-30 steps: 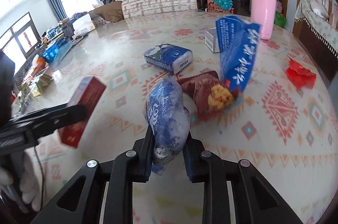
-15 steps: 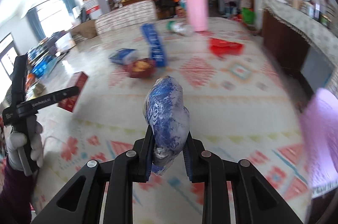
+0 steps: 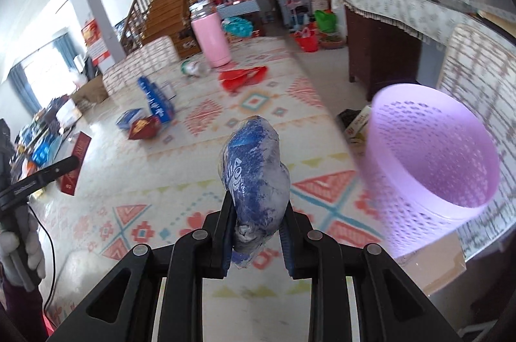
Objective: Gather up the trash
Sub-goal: 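Carry the red box and the blue-white bag over the pink basket, then open both grippers to drop the red box and bag into the basket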
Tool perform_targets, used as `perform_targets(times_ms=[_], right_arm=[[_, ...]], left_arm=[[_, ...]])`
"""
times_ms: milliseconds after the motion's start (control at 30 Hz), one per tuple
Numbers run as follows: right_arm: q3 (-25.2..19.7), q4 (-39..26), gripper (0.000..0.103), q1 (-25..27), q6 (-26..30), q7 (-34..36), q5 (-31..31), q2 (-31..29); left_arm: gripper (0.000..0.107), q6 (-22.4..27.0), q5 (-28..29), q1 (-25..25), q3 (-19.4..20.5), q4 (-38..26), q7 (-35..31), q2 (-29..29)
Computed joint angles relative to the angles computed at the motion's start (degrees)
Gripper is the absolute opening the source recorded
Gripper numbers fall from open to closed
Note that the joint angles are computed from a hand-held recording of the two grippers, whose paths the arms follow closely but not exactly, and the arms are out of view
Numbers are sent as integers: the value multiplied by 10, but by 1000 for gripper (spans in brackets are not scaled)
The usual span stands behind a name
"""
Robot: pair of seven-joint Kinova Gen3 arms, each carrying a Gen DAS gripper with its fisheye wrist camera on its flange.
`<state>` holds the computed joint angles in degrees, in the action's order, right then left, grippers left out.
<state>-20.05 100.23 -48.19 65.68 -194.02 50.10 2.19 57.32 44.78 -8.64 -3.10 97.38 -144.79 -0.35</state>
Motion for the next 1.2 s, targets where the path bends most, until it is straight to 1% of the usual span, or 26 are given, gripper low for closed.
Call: perform_targets(times_ms=[100,267,467,533,600,733,867,933,967,1000,1033,1067,1100,1133,1167,1200], right_arm=[[-8,27,26,-1,14,-31,4,-26],[-34,61,26,15,45,-62,-2,-66],[-68,99,26,55,73,-81,-18,-119],[-73,114,26,73,77,-78,-27,-140],[-69,124,26,92,72,-66,-39,-158],[-54,145,26,129,49,-40,-55,-184],[-32,159,26,163,17,-1,-68,-201],[-17,165,27,180,-1,22,-71,-207],[-10,166,29,189,-9,35,-72,-207],[-5,167,29,197,-15,47,-73,-205],[-3,167,29,206,-18,56,-75,-202],[-4,166,33,215,-17,61,-76,-198],[-6,169,37,223,-21,63,-77,-198],[-9,171,48,231,-27,63,-77,-199],[-16,176,55,240,-32,57,-74,-201],[-25,178,56,248,-33,52,-71,-202]], left_arm=[[56,11,-3,23,20,-16,15,-1],[56,4,-25,76,57,-44,62,7],[56,-6,-65,148,103,-96,126,41],[56,-15,-87,178,122,-119,152,61],[56,-22,-113,207,138,-145,183,84],[56,-14,-157,260,163,-212,241,140],[56,-3,-189,303,178,-278,288,195],[56,-6,-201,321,181,-303,308,215],[57,-5,-207,327,183,-312,313,222],[59,-4,-210,330,184,-320,318,228],[64,-3,-213,333,184,-326,324,233],[69,-4,-211,332,186,-327,327,235],[72,-7,-204,326,189,-322,324,233],[76,-8,-199,320,191,-318,319,231],[77,-15,-196,314,191,-305,313,223],[77,-18,-199,313,189,-297,311,217]])
